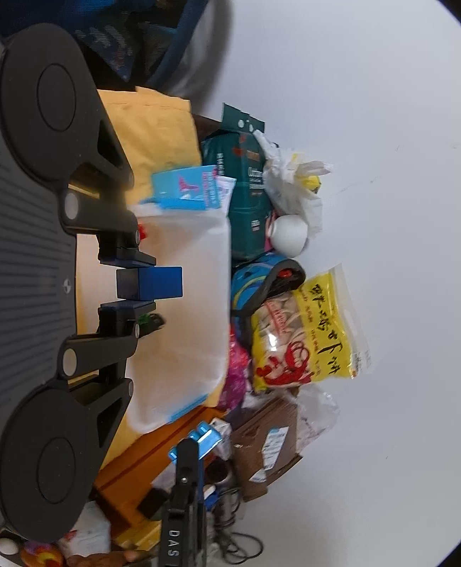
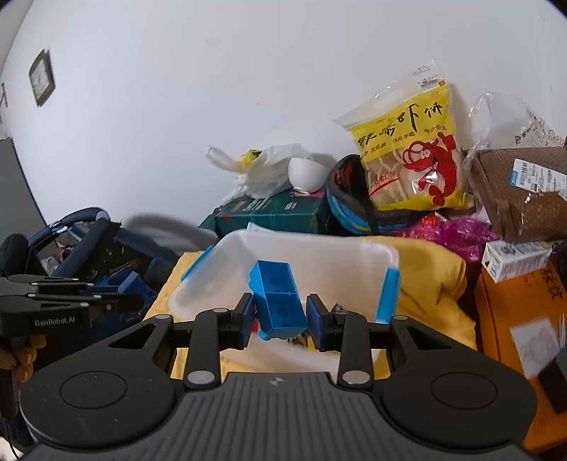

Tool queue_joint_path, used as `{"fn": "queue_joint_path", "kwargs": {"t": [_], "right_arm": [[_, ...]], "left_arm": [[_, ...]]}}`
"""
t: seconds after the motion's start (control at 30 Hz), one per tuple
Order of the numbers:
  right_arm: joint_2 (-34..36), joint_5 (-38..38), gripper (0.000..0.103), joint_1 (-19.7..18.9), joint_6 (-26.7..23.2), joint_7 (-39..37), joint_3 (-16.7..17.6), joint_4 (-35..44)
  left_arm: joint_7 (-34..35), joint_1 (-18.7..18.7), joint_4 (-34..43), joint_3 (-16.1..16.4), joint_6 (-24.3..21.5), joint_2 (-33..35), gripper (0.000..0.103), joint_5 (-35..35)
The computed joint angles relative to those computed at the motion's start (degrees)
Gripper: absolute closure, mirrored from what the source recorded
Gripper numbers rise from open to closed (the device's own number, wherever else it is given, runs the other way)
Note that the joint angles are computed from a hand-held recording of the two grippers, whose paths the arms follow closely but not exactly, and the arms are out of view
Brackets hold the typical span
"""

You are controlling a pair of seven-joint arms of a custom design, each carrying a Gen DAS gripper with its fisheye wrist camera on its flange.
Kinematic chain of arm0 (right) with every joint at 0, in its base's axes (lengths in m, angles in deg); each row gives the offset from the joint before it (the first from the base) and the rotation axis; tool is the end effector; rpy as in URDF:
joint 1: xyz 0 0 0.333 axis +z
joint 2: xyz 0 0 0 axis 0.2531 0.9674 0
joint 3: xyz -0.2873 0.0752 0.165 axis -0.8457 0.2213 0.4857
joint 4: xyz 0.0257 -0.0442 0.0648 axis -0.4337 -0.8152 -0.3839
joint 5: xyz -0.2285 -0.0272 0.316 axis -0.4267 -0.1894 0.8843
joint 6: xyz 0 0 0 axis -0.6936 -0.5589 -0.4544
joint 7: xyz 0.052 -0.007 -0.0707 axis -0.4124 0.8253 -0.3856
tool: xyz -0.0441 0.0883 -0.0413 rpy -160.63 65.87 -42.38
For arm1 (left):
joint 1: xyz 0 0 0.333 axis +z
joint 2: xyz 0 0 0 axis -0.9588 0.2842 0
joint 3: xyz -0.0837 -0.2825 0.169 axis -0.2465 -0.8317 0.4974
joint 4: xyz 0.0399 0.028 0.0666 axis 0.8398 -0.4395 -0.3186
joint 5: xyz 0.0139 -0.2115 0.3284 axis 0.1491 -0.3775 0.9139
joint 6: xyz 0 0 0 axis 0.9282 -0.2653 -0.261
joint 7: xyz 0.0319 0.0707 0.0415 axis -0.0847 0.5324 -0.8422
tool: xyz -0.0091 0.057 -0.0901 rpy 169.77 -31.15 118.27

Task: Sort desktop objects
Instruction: 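Carry both blue bricks over the white bin and open both tools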

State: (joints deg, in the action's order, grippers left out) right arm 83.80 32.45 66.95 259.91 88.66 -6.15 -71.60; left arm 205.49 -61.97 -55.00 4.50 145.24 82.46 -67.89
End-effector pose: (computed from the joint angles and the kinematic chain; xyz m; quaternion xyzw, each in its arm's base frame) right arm 0.6150 0.2531 0.4395 -0.6050 0.6374 -0.2477 0.4077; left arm 0.7020 -0.0095 0.4516 -0.4696 0.7627 -0.4095 0.1735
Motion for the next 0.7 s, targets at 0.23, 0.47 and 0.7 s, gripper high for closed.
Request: {"fn": "queue_joint_path", "kwargs": {"t": [0.23,0.47,0.7], "right_arm": [[1.9,-3.8,0.067,-8.3,-9.0,1.6,5.7,8.6],[5.0,-7.4,0.065,-14.8,-16.9,3.9,10.6,17.2],[7.1,-12.7,0.047,-17.1,-19.2,8.3,12.7,20.2]], "left_arm": [[-9.9,-3.0,10.1,0.8,-0.3,5.9,0.082,11.6],[-20.9,-5.1,20.4,1.4,-6.5,11.4,0.076,22.7],[-19.3,-2.3,16.0,-2.3,-3.6,10.9,0.055,24.3]]}}
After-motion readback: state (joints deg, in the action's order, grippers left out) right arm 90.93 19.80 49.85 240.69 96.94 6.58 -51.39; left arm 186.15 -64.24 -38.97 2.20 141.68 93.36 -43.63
